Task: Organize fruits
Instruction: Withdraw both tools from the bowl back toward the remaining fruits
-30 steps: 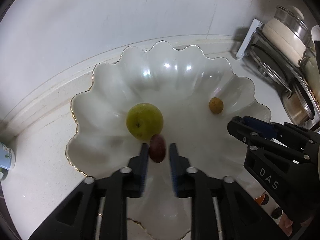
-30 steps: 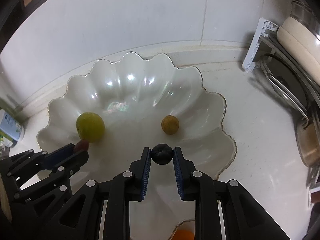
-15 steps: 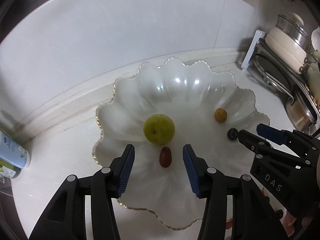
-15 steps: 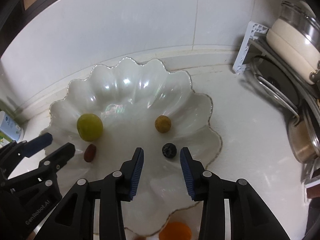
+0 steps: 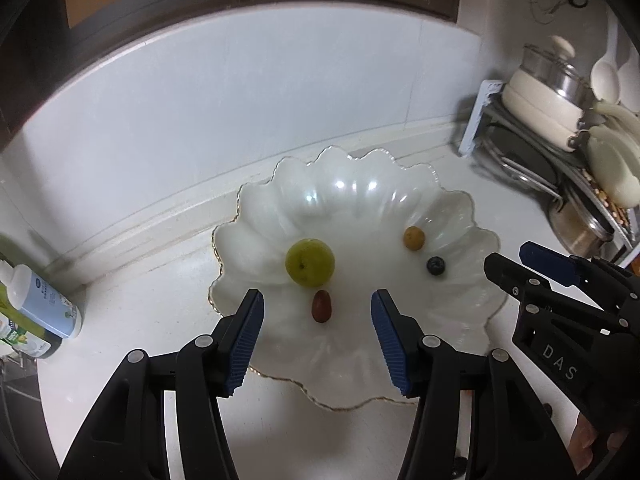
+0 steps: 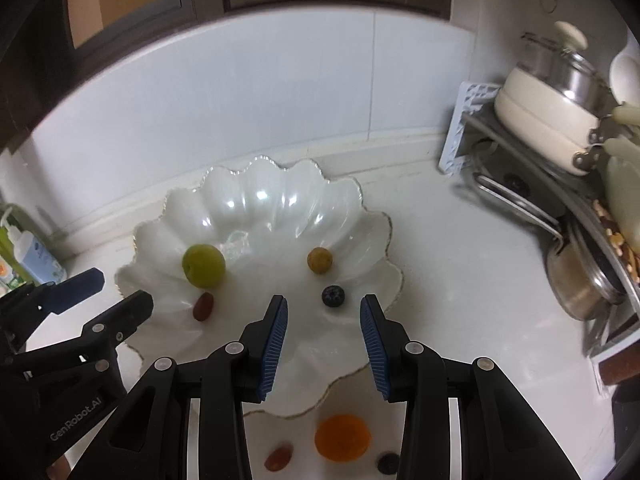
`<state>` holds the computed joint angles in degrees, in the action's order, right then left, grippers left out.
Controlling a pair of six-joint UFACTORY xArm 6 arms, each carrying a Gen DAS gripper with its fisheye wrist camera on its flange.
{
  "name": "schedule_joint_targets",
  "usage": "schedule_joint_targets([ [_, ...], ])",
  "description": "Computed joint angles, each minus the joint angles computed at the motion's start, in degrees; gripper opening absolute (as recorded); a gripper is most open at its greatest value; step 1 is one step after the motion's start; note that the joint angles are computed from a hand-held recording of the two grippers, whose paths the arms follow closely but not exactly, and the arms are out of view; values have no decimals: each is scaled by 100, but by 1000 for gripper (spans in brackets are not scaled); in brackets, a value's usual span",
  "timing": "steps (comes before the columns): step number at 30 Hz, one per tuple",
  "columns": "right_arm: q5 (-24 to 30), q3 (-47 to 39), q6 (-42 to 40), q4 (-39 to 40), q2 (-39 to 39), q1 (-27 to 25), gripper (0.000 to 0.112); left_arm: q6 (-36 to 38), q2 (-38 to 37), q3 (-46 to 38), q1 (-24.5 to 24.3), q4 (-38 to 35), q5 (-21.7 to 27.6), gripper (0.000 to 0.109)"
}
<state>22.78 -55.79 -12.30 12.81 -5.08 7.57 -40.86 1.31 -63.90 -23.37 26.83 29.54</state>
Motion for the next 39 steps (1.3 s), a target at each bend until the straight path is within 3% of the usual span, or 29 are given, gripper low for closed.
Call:
schedule_joint_targets([
  [8,-346,612,-17,48,-765,-88,39,-367,-580,437,-87,365,-258,55],
  [22,-630,1633,24,36,-2050,-285,39,-1172,-1427,909,-546,1212,-277,55],
  [39,-519,2514,-89,220,-3332,-772,39,-1379,-1909,1266,-1189,1244,-235,55],
])
